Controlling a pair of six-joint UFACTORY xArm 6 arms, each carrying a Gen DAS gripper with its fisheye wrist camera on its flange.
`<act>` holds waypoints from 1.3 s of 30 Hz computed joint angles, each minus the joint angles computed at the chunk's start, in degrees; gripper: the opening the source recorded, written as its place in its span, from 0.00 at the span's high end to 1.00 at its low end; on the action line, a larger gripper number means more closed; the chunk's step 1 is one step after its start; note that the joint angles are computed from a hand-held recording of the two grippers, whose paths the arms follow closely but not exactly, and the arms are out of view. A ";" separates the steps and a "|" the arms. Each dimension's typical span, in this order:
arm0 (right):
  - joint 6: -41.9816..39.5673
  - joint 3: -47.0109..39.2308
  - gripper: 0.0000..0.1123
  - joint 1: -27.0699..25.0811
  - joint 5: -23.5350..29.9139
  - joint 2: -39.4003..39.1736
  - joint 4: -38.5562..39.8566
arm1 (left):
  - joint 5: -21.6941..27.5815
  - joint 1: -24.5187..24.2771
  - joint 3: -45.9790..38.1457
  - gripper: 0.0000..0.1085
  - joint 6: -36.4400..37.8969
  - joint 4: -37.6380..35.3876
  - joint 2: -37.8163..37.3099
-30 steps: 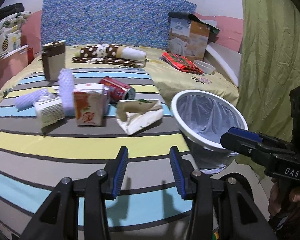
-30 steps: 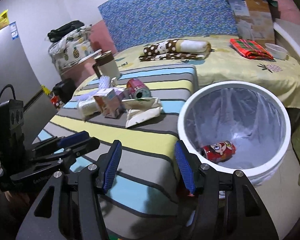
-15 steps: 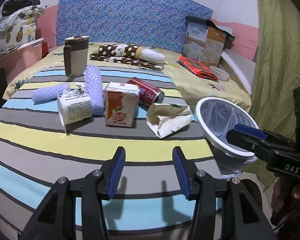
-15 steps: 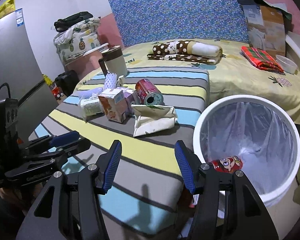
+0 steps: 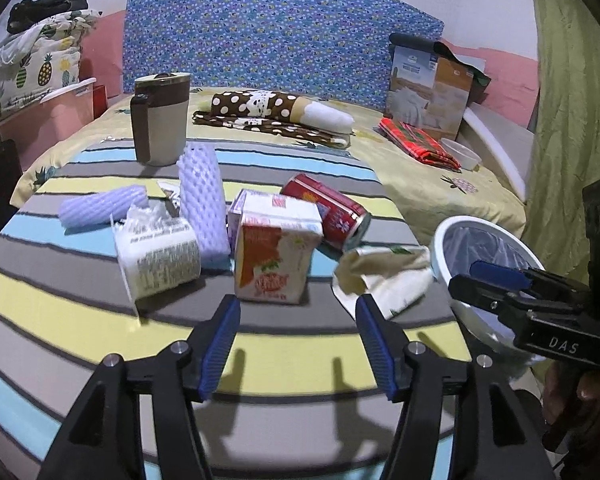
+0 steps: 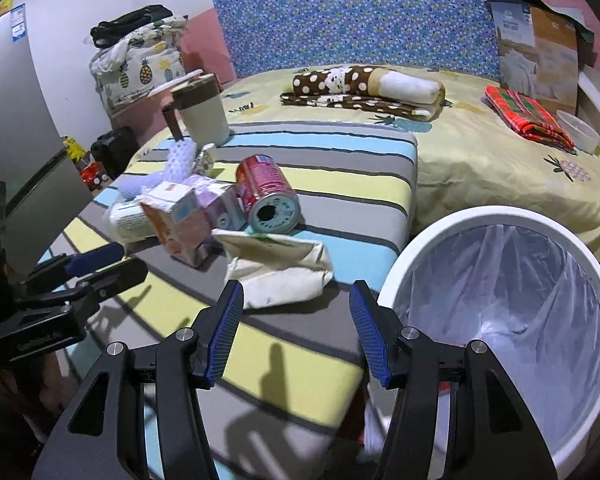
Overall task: Collect trash
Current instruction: 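Move both tools back over the bed toward the carton and paper bag, then grasp the juice carton with the left gripper while the right gripper grasps the paper bag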
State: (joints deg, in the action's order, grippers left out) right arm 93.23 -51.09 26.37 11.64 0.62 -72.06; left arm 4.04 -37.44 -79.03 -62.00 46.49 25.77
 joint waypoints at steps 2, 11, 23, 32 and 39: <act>-2.53 -0.64 0.49 -0.59 -0.42 1.06 2.45 | 0.32 0.10 -1.53 0.41 1.34 -1.20 1.32; -14.51 -2.70 0.49 -1.63 -1.96 4.81 14.23 | 3.51 -0.21 -7.98 0.40 8.85 -8.35 6.40; -14.14 -0.89 0.77 -2.55 -5.22 4.00 14.91 | 3.90 -0.25 -10.89 0.49 12.08 -11.46 8.68; -4.72 -0.01 0.80 -1.24 -3.10 1.25 6.68 | 2.52 0.38 -6.96 0.49 0.50 0.24 4.52; 2.53 2.52 0.80 0.36 -1.43 -2.49 1.66 | 0.30 0.50 -1.23 0.49 -4.82 5.52 -0.31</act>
